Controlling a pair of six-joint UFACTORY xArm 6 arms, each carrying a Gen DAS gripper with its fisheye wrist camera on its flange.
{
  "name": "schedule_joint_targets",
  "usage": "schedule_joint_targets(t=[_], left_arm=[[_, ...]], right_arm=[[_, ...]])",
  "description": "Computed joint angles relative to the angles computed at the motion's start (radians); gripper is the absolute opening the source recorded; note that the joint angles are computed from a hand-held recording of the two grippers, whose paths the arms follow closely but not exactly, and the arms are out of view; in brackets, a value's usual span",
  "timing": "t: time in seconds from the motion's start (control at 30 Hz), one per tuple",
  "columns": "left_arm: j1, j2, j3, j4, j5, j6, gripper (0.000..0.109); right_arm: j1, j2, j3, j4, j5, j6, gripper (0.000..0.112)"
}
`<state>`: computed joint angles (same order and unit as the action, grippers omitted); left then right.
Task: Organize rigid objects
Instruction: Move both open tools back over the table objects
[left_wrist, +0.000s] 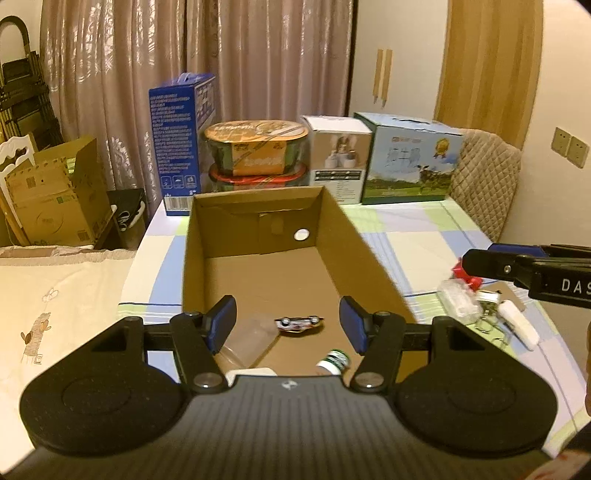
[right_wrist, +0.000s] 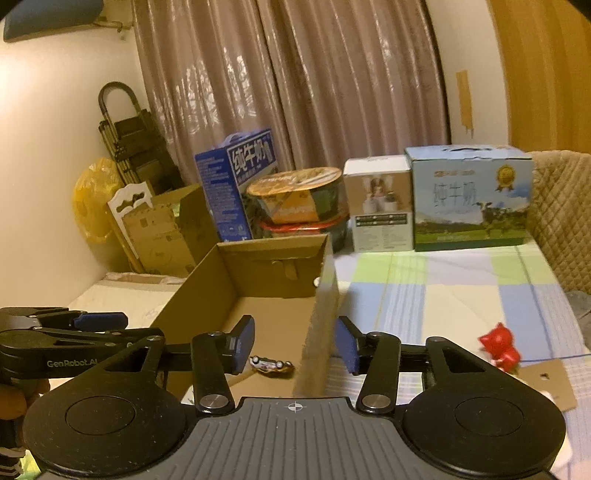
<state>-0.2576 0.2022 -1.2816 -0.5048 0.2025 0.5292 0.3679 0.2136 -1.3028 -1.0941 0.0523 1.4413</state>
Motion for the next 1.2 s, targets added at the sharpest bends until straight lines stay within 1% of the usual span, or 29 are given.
schedule_joint_targets(t=[0.2, 0.3, 0.47, 0.5, 0.57, 0.6, 0.67, 0.7, 0.73, 0.87, 1.03, 1.13, 1.2], left_arm=[[-0.035, -0.067, 0.066, 0.009, -0.016, -0.035, 0.062], [-0.056, -0.096, 0.093, 0.021, -0.022, -0.055, 0.069], [-0.088, -0.127, 0.119, 0.018, -0.024, -0.061, 0.076], [-0.097, -0.132, 0.124, 0.01, -0.029, -0.058, 0.077], [-0.116, -0.14, 0.136, 0.014, -0.044, -0.066, 0.082], [-0.126, -0.144, 0.142, 0.01, -0.051, -0.063, 0.083], [-0.149, -0.15, 0.153, -0.013, -0.071, -0.047, 0.093], [-0.158, -0.153, 0.157, -0.034, -0.079, -0.031, 0.095], [-0.17, -0.154, 0.159, -0.06, -0.088, -0.012, 0.096], [-0.213, -0.158, 0.175, -0.065, -0.119, -0.013, 0.102], [-0.269, -0.153, 0.184, -0.093, -0.138, 0.022, 0.102], [-0.308, -0.128, 0.167, -0.181, -0.135, 0.096, 0.102], [-0.332, -0.107, 0.158, -0.2, -0.133, 0.12, 0.102]], right_arm=[[-0.013, -0.138, 0.127, -0.103, 0.03, 0.097, 0.053], [-0.025, -0.206, 0.192, -0.145, 0.042, 0.15, 0.056], [-0.054, -0.331, 0.305, -0.258, 0.061, 0.266, 0.067], [-0.06, -0.357, 0.329, -0.268, 0.068, 0.278, 0.071], [-0.075, -0.414, 0.382, -0.292, 0.077, 0.311, 0.076], [-0.082, -0.441, 0.407, -0.293, 0.082, 0.313, 0.079], [-0.095, -0.497, 0.46, -0.296, 0.101, 0.311, 0.083], [-0.099, -0.526, 0.487, -0.289, 0.113, 0.3, 0.084], [-0.105, -0.554, 0.516, -0.279, 0.123, 0.286, 0.085], [-0.135, -0.646, 0.618, -0.244, 0.143, 0.251, 0.087], [-0.177, -0.733, 0.722, -0.201, 0.147, 0.211, 0.088], [-0.205, -0.763, 0.767, -0.196, 0.144, 0.209, 0.088], [-0.221, -0.77, 0.789, -0.201, 0.148, 0.216, 0.088]])
